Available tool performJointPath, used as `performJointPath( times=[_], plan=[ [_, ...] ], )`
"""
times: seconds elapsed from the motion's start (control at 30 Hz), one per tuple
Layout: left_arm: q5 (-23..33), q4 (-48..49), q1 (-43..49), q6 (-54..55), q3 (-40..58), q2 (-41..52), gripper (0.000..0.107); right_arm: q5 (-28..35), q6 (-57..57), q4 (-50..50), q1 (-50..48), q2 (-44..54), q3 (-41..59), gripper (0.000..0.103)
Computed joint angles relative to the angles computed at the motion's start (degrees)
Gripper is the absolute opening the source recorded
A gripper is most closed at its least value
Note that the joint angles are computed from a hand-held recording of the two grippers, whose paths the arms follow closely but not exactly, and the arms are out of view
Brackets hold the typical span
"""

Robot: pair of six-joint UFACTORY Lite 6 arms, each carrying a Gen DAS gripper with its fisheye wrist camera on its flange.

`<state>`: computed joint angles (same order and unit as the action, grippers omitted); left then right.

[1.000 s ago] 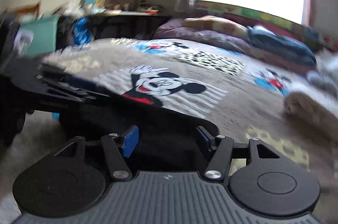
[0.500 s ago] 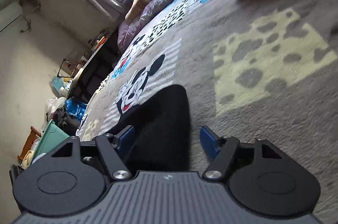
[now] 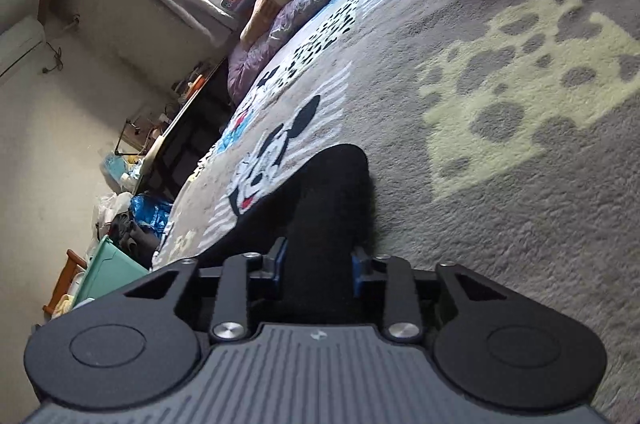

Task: Fold clothes
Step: 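Close the right gripper on the black cloth beside the left gripper, then lift the folded black cloth with both grippers and carry it to the clothes stack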

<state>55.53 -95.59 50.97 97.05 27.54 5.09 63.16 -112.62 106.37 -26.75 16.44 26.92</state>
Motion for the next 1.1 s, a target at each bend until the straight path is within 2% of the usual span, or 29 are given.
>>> performJointPath(
  times=[0.13,0.2,0.27,0.37,0.43,0.5,0.6,0.67,0.77,0.87,1.0,1.1],
  plan=[
    [4.65,5.45,5.20,-4.89,-2.29,-4.94,0.028,2.27,4.66,-2.64,-2.01,-7.58,-3.29,0.028],
    [8.68,9.04,10.03,-7.96,-3.46,-8.58,0.028,2.98,8.37,-5.35,-2.96,-12.80,-4.29,0.027],
    [13.95,13.21,16.81,-11.80,-3.78,-12.64,0.028,4.31,12.51,-8.27,-3.56,-18.32,-4.87,0.027],
    [24.73,20.29,31.74,-16.77,-2.18,-18.34,0.028,7.04,19.46,-10.91,-1.33,-25.79,-4.49,0.027],
    [32.47,24.48,42.80,-18.74,1.32,-17.77,0.028,7.19,24.29,-11.01,2.99,-30.86,-3.51,0.027],
    [37.88,26.60,51.13,-20.86,6.07,-15.89,0.028,6.04,29.26,-9.85,9.65,-35.35,-1.86,0.028],
    [42.55,26.26,59.18,-25.02,15.42,-10.57,0.028,0.21,34.82,-6.45,23.40,-39.36,2.32,0.028],
    [44.18,25.15,63.25,-27.55,23.10,-5.15,0.028,-6.32,36.78,-2.54,35.21,-39.84,6.07,0.028],
    [44.62,22.31,67.04,-31.05,35.23,3.65,0.028,-16.27,36.47,3.99,52.52,-34.64,15.42,0.028],
    [42.75,18.86,68.36,-35.22,47.59,12.24,0.028,-23.01,33.48,10.22,66.04,-23.28,28.24,0.028],
    [38.17,14.94,67.13,-41.29,64.22,23.29,0.028,-28.80,34.55,11.37,77.10,-5.99,48.43,0.028],
    [34.48,12.94,65.52,-45.38,76.74,31.24,0.028,-31.16,40.60,6.90,81.19,7.41,65.66,0.028]
  ],
)
